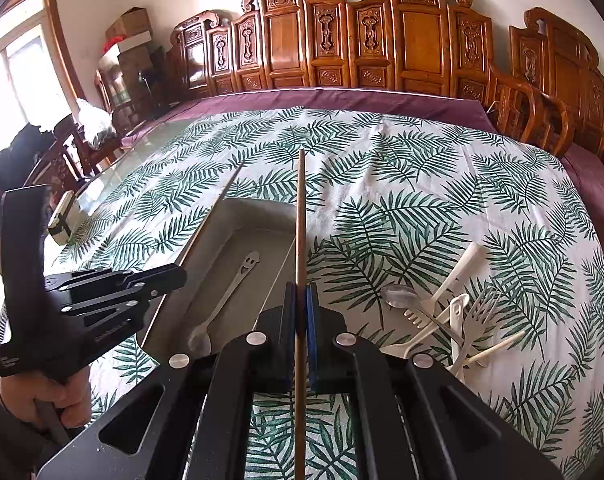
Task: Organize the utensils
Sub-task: 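Release the chopstick into the grey tray with the left tool while the right grasps another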
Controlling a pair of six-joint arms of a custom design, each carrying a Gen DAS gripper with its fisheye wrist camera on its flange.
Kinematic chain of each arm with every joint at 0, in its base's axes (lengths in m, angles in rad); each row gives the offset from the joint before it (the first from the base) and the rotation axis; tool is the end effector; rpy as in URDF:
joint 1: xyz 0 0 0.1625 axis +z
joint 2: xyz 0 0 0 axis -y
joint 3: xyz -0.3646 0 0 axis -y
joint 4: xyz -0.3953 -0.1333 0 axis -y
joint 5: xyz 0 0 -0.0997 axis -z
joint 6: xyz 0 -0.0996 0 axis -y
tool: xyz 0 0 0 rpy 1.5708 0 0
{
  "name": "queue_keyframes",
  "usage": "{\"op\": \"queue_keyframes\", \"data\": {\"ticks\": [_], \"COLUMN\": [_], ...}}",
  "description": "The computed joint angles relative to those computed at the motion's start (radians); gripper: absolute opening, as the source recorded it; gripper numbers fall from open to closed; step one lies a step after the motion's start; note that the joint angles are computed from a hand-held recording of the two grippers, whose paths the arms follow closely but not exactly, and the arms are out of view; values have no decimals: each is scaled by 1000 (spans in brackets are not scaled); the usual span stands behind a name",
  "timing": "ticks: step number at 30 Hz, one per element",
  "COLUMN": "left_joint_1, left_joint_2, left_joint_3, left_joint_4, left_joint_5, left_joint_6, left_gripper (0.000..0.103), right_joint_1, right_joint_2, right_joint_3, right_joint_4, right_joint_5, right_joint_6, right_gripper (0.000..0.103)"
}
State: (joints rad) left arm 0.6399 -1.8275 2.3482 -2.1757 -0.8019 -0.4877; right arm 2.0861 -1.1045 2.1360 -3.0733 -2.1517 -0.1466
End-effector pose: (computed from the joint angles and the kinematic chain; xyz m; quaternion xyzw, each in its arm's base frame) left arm -0.1644 -0.3749 0.2556 0.1882 0.9070 -0.2737 0.2589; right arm 0.3116 -0.3907 0.1200 0.2395 -0.9028 0.2708 0.2328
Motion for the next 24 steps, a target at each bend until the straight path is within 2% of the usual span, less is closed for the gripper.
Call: {"op": "queue_keyframes", "data": {"ticks": [16, 24], "left_joint_1": [28, -3], "left_joint_2": [-7, -58], "left_joint_3": [26, 20], "left_joint_4": [1, 60], "left_joint_5": [-21, 2], "left_joint_6": [1, 0], "left_gripper": [5, 5], "right_joint_1": [10, 28], "right_joint_2": [53, 103], "right_joint_3": [-29, -73], "right_joint_4": [0, 7], "right_joint_5": [-6, 1], "right_joint_6": [0, 7], "right_gripper": [6, 6]}}
